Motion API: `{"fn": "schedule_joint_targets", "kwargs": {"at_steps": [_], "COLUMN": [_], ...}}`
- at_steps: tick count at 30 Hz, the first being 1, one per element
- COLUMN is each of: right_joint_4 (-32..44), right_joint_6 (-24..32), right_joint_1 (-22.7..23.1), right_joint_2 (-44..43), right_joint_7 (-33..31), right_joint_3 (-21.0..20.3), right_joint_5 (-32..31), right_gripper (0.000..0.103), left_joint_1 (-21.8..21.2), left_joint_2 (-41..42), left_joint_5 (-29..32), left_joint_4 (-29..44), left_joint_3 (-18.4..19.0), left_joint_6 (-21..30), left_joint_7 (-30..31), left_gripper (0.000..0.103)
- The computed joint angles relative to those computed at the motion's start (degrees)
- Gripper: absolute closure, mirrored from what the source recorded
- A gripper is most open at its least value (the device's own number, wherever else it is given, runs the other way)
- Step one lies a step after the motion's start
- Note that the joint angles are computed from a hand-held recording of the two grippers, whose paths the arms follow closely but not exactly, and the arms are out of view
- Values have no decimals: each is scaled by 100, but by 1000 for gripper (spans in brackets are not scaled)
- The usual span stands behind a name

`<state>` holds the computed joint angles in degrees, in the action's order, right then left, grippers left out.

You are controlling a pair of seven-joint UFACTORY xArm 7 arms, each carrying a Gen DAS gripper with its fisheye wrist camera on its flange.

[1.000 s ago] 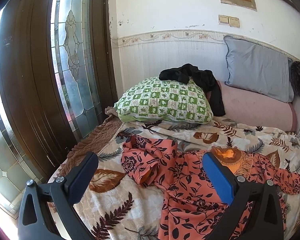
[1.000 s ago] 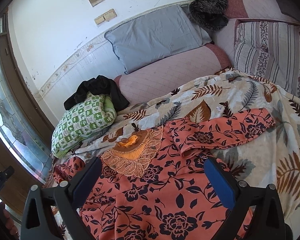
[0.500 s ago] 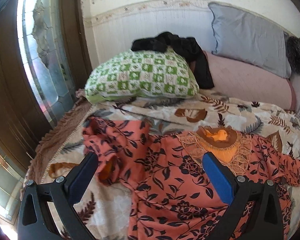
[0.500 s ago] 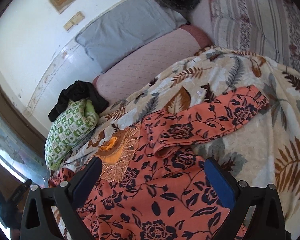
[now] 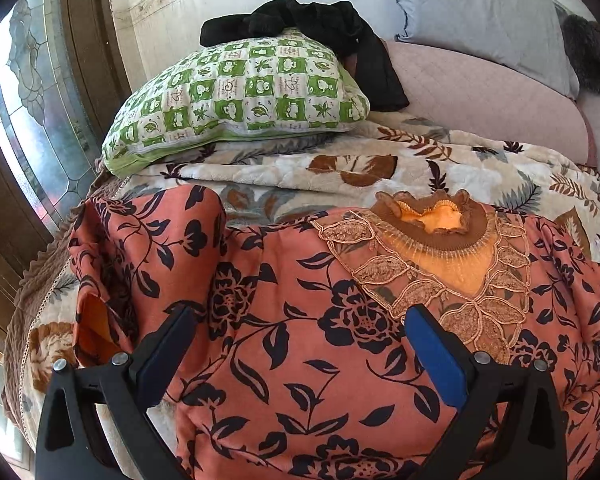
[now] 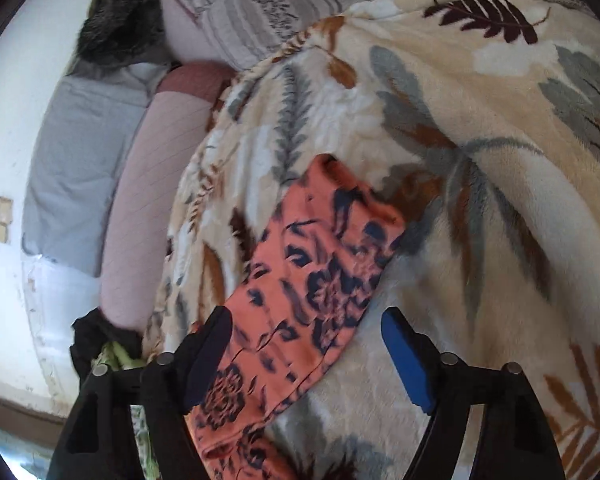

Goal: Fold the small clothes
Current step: 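Grasp the dress sleeve with the right gripper and lift it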

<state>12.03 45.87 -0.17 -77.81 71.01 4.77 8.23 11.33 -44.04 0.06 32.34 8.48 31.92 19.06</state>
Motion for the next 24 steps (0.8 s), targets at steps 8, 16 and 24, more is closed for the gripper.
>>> {"fn": "schedule_joint_targets", "kwargs": {"at_steps": [8, 16, 24], "right_joint_4": [508, 3069, 5876], "right_joint_6": [-965, -1883, -2069], "right_joint_1": [-472, -671, -525], "right_joint_2": [1421, 2829, 5410], "right_joint_7": [-252, -295, -573], "right_joint_3": [166, 1494, 3499], "right_joint_5": [-562, -1574, -2715], "right_gripper": [97, 97, 97], "left_joint_1": [238, 797, 1160], "left_joint_2": [633, 1138, 1757], "left_joint_5": [-46, 135, -10], "left_joint_4": [442, 912, 1504], "left_joint_3": [74, 274, 718], "left_joint_6": [-188, -718, -843], "left_joint_7": [-263, -563, -544], "left_gripper": [0, 0, 0]}}
